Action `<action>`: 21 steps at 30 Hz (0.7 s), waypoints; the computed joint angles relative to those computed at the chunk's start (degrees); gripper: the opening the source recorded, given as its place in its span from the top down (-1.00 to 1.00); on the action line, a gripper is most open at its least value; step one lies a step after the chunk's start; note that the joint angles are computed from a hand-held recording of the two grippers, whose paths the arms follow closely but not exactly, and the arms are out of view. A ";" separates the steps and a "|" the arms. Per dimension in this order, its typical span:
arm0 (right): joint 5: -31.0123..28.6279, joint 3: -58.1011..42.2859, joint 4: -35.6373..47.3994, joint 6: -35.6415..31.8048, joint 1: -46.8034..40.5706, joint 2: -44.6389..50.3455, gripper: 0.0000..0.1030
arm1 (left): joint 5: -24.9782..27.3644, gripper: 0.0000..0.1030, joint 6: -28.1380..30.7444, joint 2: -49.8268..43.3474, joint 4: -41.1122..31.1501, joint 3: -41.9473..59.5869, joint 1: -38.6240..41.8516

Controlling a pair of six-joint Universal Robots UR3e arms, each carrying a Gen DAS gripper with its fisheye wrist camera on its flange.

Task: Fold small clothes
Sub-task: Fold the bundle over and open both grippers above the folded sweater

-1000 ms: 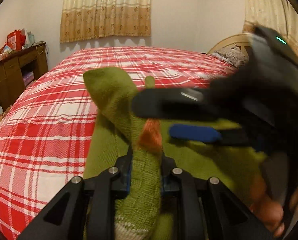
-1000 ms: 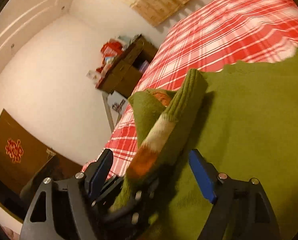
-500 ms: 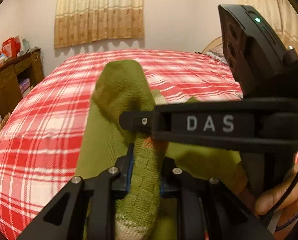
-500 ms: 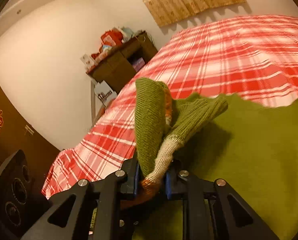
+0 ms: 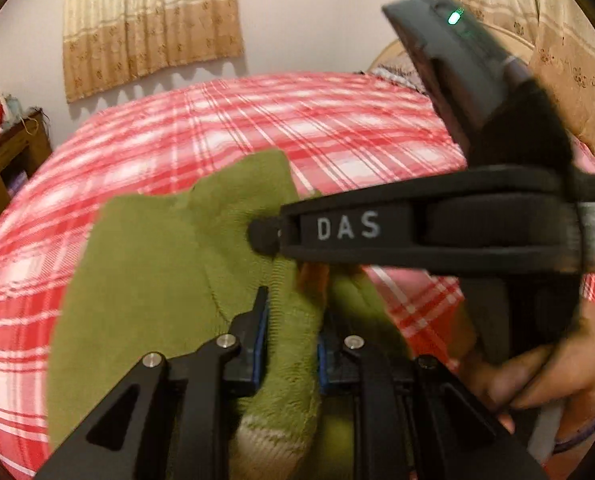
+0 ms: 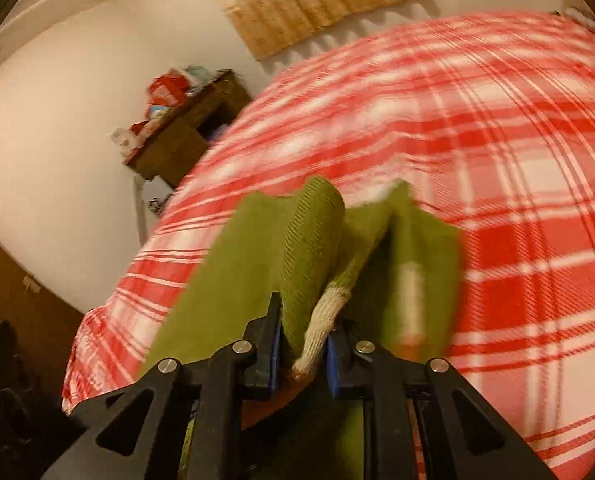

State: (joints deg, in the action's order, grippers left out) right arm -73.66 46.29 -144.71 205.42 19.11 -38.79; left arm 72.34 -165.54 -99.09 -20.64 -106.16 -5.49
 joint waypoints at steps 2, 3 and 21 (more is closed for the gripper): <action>0.46 5.29 -2.85 0.93 -1.33 -1.25 0.66 | -4.30 0.62 2.44 2.99 -2.73 -2.01 2.23; 1.81 8.15 -5.62 1.95 -2.19 -1.65 0.67 | -5.73 0.62 3.44 4.55 -4.16 -2.74 2.82; -7.21 43.71 -28.99 11.59 7.89 -24.99 -0.26 | -26.63 0.11 28.56 33.90 -37.34 -18.72 40.88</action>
